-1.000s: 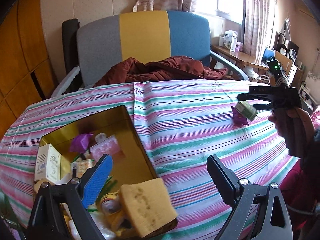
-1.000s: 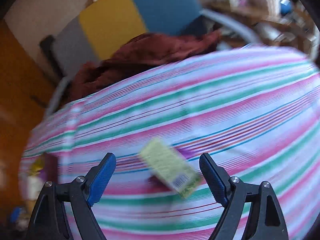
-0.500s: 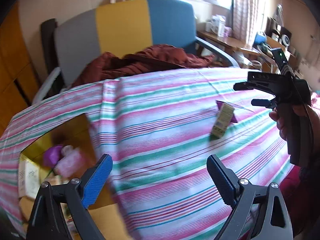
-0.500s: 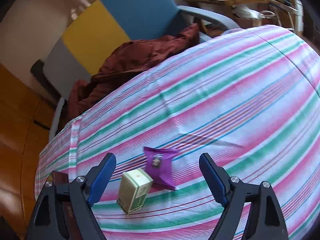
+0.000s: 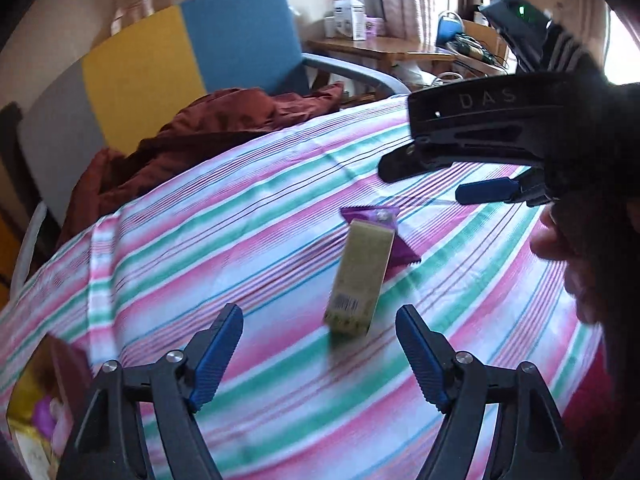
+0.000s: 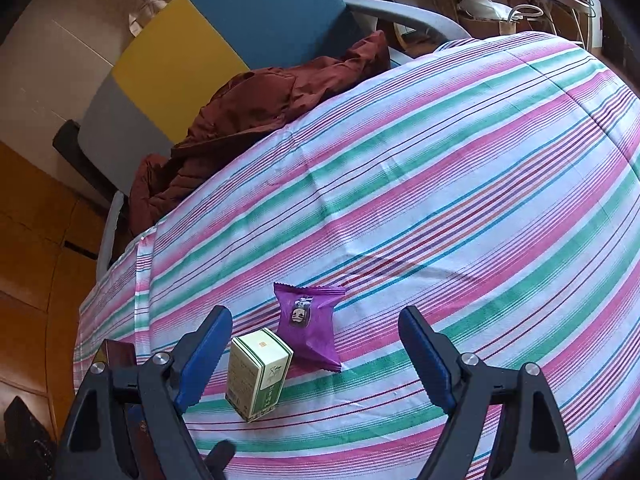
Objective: Organize objects
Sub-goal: 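Move both open tools back to the green box and purple packet, then grasp the green box with the left tool while the right tool grasps the purple packet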
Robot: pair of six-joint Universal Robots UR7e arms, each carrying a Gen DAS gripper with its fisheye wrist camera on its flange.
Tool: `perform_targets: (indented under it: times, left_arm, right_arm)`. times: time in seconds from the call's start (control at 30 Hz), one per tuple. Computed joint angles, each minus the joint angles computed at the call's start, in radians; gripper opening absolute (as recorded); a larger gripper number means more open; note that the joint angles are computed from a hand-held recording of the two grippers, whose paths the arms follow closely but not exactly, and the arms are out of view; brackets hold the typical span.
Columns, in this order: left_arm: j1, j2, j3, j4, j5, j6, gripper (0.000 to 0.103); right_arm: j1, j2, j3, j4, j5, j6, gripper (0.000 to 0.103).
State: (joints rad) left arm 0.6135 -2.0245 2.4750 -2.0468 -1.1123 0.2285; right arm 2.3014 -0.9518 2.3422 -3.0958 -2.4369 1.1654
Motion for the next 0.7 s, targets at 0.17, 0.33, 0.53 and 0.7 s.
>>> perform_targets:
  times: [0.17, 0.33, 0.53, 0.7]
  left_arm:
    - [0.015, 0.103, 0.029, -0.128, -0.017, 0.035, 0.078]
    - [0.106, 0.207, -0.013, -0.101, -0.054, 0.038, 0.030]
    - [0.140, 0.127, -0.026, -0.043, -0.054, -0.005, 0.030]
    - [0.143, 0.048, -0.033, 0.045, -0.048, -0.067, 0.030]
  right_arm:
    - [-0.014, 0.005, -0.006, 0.012, 0.010, -0.008, 0.087]
    - [-0.031, 0.016, -0.017, 0.036, 0.018, -0.008, 0.087]
    - [-0.051, 0.046, -0.043, 0.059, 0.018, -0.044, 0.073]
    - [-0.074, 0.095, -0.112, 0.170, 0.033, -0.114, 0.057]
